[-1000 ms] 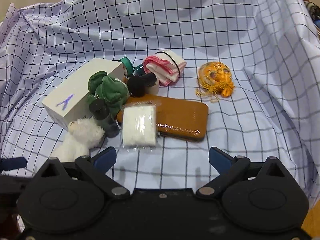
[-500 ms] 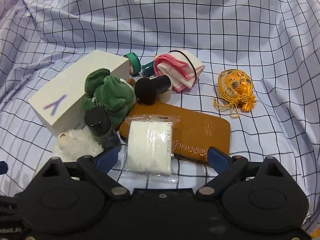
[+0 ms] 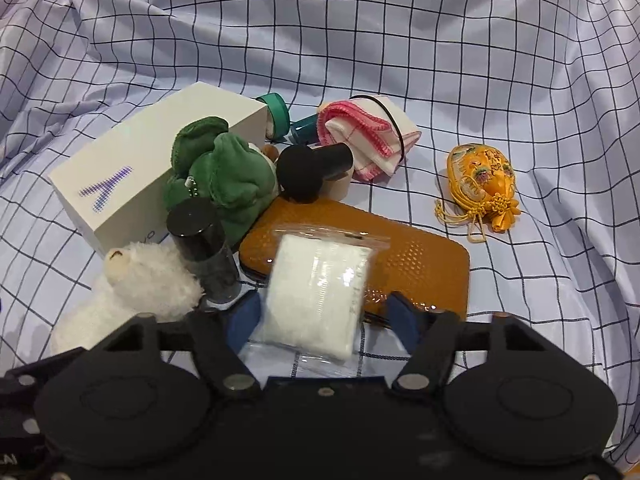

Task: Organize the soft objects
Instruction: 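Reach the left tool to the white teddy bear while the right tool reaches the wrapped white towel pack, then grasp the white teddy bear with the left tool while the right tool grasps the towel pack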

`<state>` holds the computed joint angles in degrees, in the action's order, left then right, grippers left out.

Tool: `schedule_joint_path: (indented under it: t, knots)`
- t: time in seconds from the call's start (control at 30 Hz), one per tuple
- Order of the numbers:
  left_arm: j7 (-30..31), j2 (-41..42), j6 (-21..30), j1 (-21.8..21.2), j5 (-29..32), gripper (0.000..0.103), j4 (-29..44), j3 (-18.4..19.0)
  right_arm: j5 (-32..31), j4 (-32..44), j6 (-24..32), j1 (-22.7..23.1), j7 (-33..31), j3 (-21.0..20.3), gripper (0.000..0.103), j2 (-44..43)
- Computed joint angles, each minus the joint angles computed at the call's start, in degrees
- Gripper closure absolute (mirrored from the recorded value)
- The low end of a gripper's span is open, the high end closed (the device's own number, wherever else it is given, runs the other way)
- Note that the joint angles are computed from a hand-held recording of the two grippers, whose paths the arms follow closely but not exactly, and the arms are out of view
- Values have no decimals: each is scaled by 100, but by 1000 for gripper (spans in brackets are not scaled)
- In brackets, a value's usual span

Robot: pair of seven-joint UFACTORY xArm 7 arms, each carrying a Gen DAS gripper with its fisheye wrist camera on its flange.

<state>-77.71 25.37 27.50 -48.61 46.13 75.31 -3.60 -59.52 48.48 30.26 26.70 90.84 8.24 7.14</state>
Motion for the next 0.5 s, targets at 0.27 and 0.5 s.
schedule_joint_path:
  t: [0.27,0.5]
  knots:
    - [165,163,-45,16,-165,5,201,-9,2,-290,-79,-122,195,26,53,-342]
    - [497,477,-104,-38,-393,5,604,51,52,-692,-243,-377,411,180,53,-792]
